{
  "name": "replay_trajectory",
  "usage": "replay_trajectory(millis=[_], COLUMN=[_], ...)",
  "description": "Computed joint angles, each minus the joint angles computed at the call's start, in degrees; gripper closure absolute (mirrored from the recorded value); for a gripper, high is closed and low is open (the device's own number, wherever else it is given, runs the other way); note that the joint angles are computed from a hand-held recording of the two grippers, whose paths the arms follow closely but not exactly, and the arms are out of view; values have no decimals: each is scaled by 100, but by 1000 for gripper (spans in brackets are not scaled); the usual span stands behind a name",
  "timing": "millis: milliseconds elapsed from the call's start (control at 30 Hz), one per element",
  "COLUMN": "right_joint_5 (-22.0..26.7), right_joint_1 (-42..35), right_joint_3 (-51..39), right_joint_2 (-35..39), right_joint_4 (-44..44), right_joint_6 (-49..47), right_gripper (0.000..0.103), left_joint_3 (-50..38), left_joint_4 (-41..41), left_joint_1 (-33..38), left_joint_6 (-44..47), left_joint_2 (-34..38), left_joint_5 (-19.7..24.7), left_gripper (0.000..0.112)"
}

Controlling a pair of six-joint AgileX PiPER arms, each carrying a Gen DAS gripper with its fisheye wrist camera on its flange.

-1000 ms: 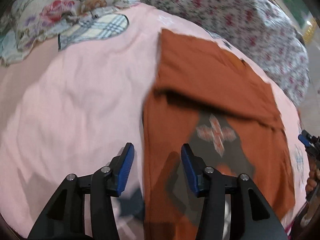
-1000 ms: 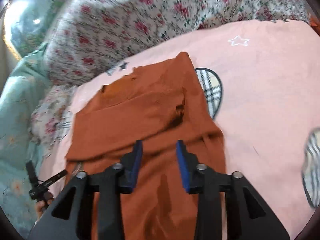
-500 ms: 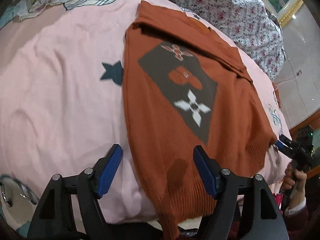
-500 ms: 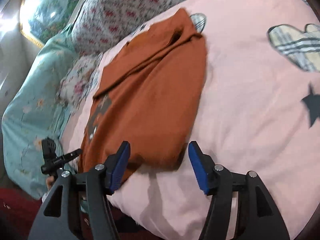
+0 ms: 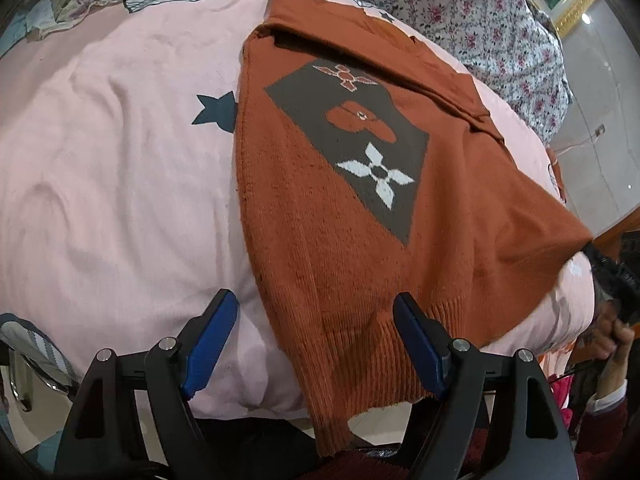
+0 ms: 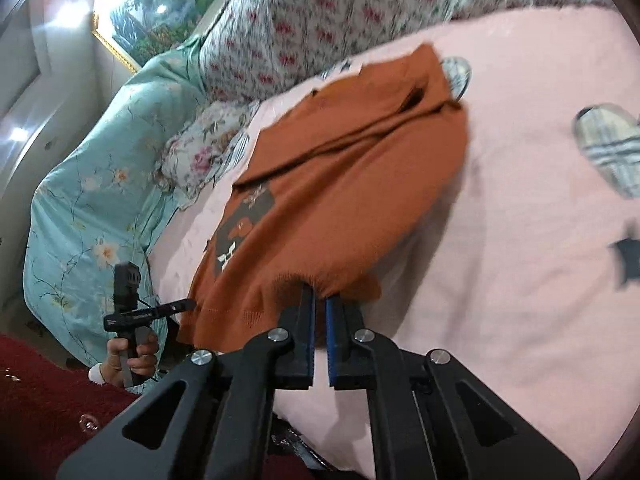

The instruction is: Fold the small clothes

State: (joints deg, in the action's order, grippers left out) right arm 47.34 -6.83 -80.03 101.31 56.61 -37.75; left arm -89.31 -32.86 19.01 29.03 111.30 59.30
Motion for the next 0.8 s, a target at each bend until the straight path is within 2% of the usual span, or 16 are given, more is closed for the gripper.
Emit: replay_trajectory(millis=[167,267,367,400,433,467,500,600,667,700,733,767,800], right_joint_5=[254,365,168,110,15,-203,-362,-205,-247,-215,-119,-3,54], right_joint_1=[-138,-179,-250,-257,-226,-152,-118,-103,34,75,53,5,-26], right_joint_3=[47,37,182,215,222,295,389,346,260,167,72,46,44], right_joint_2=[-237,-95,39,56,84,78,62,356,543,671,822,916,953], right_joint_4=[-402,-802,-696,-658,-706,-754,-667,-110,-20,-4,152,310,391], right_joint_6=[378,699,722,690,738,766,647,187,137,193,205,174,171], right_gripper=[100,100,95,79,44,28,19,23,39,56,77,90,96], left_joint_3=[147,239,278,287,281,255,219,111,43,31,24,33,-66], left_joint_4=[73,135,145,125,52,-16,-105,-298,-302,-241,-144,-122,-167], left_joint_1=[8,-48,-81,-75,-36,-12,29,103,57,13,-24,-42,2], left_joint_6=[102,154,182,179,184,173,182,205,223,235,268,289,355], left_joint_2=[-91,-153,-173,-171,-156,-132,-94,8,39,29,16,6,76], left_joint_5=[51,17,15,13,41,76,130,250,272,245,187,180,328], left_gripper=[31,31,31,31,31,31,31,32,40,52,73,87,103])
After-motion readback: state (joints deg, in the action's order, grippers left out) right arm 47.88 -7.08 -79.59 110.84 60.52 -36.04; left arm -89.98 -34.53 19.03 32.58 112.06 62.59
